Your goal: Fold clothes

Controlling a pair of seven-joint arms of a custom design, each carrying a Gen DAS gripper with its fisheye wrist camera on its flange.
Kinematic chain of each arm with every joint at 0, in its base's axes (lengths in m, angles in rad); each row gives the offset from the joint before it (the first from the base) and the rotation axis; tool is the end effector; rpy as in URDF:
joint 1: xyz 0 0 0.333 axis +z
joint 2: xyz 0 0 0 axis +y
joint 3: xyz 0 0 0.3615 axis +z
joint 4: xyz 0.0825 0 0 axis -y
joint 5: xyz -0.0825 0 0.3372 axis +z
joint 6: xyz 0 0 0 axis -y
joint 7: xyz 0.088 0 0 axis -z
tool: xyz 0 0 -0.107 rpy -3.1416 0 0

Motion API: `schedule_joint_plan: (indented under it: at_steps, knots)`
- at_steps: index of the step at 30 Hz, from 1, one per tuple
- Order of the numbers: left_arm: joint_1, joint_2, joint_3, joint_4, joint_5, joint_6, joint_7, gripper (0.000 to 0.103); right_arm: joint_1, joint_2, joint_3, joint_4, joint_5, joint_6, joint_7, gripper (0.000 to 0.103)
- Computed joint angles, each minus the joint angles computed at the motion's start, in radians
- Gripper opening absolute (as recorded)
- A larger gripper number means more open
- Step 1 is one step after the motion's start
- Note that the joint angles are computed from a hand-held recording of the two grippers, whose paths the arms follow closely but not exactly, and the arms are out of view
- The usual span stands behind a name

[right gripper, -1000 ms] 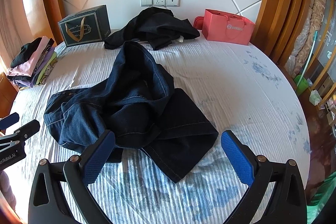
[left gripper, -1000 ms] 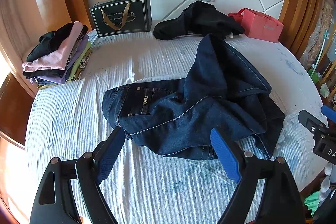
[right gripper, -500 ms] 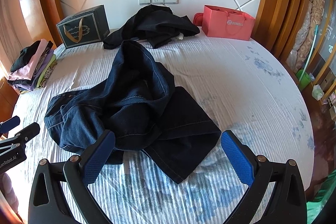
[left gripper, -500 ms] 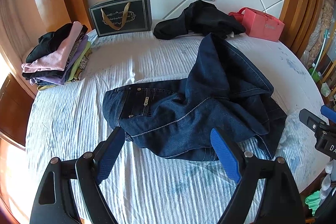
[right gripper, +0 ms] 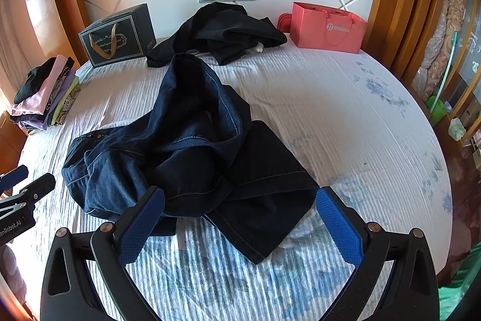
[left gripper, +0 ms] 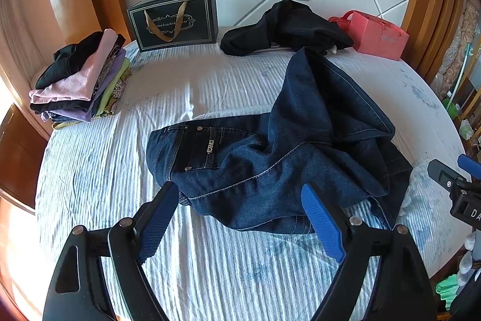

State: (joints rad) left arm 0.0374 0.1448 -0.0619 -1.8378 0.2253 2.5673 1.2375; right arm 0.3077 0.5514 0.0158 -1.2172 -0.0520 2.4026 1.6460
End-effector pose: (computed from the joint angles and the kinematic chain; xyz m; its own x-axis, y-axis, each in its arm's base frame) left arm 0.6078 -0.0158 0.5786 0.1621 -0.9867 -0.0104 -0.8123 -0.1274 -0.5691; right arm 0.7036 0.2316 0.5783 0.2675 -0.9636 -0.0019 -0.7760 -0.2143 -0.5933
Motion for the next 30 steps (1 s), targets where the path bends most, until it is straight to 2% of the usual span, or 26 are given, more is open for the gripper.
schedule_joint_plan:
  at_steps: [19,24,30]
  knots:
    - [0.007,0.020,0.007,0.012,-0.008,-0.016,-0.001,0.085,-0.017,0.038,0.006,0.051,0.030,-0.044,-0.018,0.101]
    - [0.016,0.032,0.009,0.015,-0.019,-0.020,0.009,0.085,-0.024,0.079,0.006,0.112,0.043,-0.087,-0.019,0.101]
    - [0.047,0.060,0.010,0.020,-0.090,0.001,0.060,0.085,-0.027,0.138,0.010,0.205,0.052,-0.137,-0.044,0.101]
